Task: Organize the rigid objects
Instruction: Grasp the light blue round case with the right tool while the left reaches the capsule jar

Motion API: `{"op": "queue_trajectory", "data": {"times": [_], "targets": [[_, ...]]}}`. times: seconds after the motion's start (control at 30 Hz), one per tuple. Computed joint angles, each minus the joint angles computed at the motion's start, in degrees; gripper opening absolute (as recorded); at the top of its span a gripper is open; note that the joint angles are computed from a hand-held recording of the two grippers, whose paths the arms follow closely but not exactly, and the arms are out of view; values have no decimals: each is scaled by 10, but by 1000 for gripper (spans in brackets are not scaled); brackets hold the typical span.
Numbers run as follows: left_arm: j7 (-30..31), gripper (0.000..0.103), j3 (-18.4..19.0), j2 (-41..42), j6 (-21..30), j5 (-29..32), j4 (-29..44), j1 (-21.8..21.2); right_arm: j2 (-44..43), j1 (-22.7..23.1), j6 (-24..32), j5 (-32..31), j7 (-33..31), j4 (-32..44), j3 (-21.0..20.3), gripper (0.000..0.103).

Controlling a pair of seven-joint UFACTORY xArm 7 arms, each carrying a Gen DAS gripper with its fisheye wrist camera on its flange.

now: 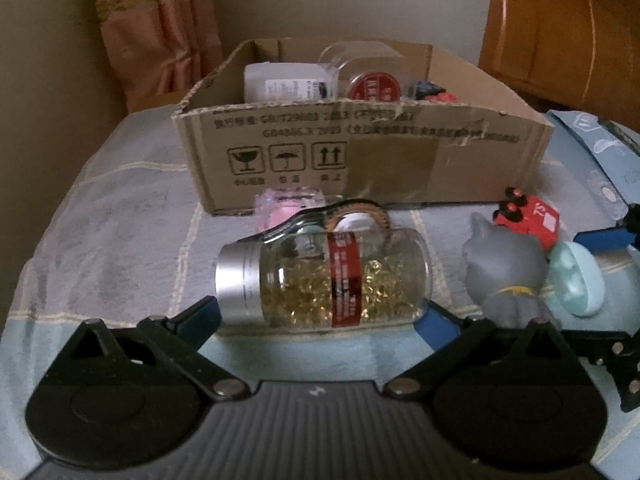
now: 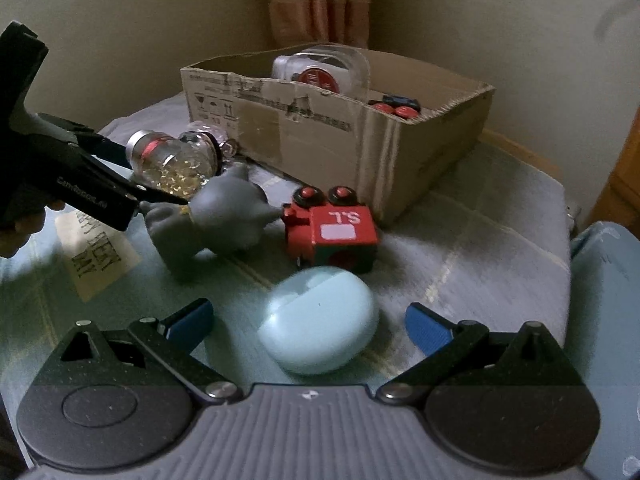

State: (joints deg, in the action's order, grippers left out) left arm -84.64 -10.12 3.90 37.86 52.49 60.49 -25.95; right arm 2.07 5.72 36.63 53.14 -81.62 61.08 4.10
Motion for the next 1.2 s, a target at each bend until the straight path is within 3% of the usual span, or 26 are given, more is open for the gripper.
{"op": "queue_trajectory", "data": {"times": [0.43,0.63,0.93,1.2], "targets": [[0,102,-10,-30,5,-14,-32,17,-36,5,69,-62,8,-16,-9,103],[19,102,-7,-17,3,0,-18,19,-26,10,62,-64,14,-6,-13,103],[44,102,-2,-8,5,-30,1,15,-17,5,57,-60,16,7,-9,94],[25,98,3,-9,5,-16,2,14,-25,7,56,-67,26,3,-9,77]]}}
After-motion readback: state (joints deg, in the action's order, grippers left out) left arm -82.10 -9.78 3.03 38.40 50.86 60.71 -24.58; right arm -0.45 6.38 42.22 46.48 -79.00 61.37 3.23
